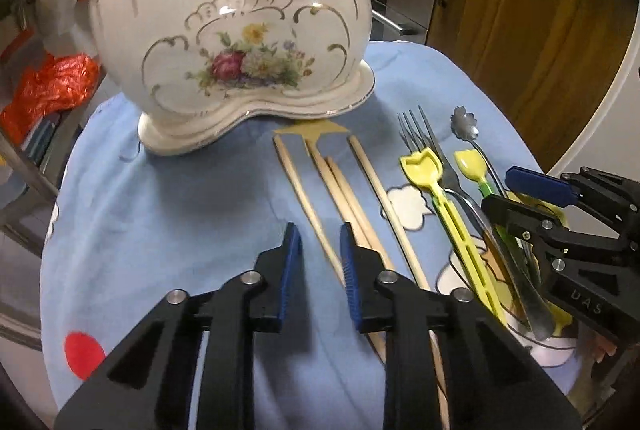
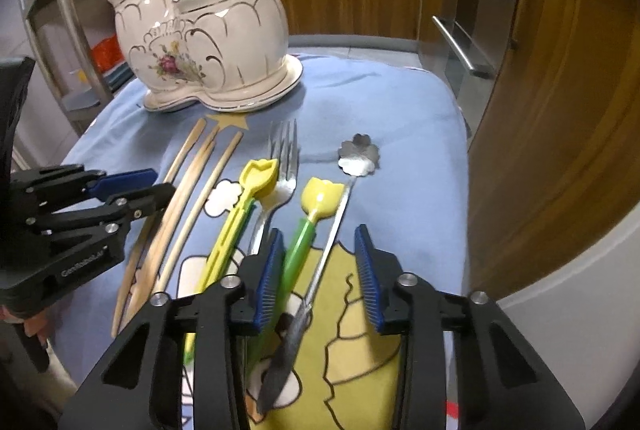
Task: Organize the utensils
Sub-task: 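Grasp another chopstick with the left tool while the right tool grasps the silver flower spoon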
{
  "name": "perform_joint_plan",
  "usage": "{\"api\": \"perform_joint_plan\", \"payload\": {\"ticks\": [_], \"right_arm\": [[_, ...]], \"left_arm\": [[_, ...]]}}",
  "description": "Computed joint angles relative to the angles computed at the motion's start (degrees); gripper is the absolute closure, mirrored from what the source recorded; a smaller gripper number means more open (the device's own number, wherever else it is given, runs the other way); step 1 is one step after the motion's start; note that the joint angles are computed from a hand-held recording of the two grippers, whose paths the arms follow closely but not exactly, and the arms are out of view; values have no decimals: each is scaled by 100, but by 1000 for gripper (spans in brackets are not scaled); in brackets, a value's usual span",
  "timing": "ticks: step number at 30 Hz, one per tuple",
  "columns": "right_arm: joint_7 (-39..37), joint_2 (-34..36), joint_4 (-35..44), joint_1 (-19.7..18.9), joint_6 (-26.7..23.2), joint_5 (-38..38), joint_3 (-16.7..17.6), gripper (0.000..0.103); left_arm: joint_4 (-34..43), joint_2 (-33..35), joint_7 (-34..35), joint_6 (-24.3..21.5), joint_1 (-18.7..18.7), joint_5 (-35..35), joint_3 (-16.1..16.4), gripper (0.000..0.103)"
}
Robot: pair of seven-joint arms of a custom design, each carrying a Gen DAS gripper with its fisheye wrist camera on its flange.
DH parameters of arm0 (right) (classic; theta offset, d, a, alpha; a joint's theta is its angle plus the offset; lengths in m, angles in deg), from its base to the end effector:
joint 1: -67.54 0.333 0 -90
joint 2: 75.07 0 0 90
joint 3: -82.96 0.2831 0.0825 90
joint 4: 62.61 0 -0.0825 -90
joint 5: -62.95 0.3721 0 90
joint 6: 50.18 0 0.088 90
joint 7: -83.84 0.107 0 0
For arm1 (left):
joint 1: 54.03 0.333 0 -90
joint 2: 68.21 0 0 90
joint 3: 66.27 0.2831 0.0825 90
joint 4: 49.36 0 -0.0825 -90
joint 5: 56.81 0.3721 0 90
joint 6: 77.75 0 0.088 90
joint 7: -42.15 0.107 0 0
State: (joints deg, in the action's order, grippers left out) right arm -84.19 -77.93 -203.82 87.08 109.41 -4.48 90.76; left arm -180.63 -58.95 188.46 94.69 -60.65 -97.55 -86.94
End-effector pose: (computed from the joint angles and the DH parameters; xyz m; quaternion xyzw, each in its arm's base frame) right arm 0.4048 0.2560 0.3098 -0.5811 0.7457 -0.2210 0.2398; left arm 0.5066 -0.2063 0.3116 -0.3772 0.8753 -0.2712 0.1345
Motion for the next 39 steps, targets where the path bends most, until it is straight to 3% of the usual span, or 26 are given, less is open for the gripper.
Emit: {"api": "perform_joint_plan", "payload": {"ticks": [4,16,18,23,25,31,39], "right_arm": [[339,-258,-172,-68,41,-164,22,76],[-254,-44,-19,-79,-275,360,58,84],[-417,-19,-4,-64,-186,387,21,92],[-648,-177,-161,-64,-204,525,23,99],[-690,-275,-268,-74,-205,560,48,99],[-1028,-535,-533,-100,-127,911,178,99],[-981,-326,-337,-211,-132,876,220,97]], "left_arm": [[120,2,3,-292,53,113,43,91],[-70,-230,589,-478,-114,-336,289,91],[-35,-189,711,-434,-133,-297,288,91],[72,-179,987,-737,-54,-542,318,92],[7,-219,1132,-641,-66,-593,334,98],[-255,-392,1811,-489,-116,-814,421,99],[-99,-347,2312,-979,-19,-1258,599,98]]}}
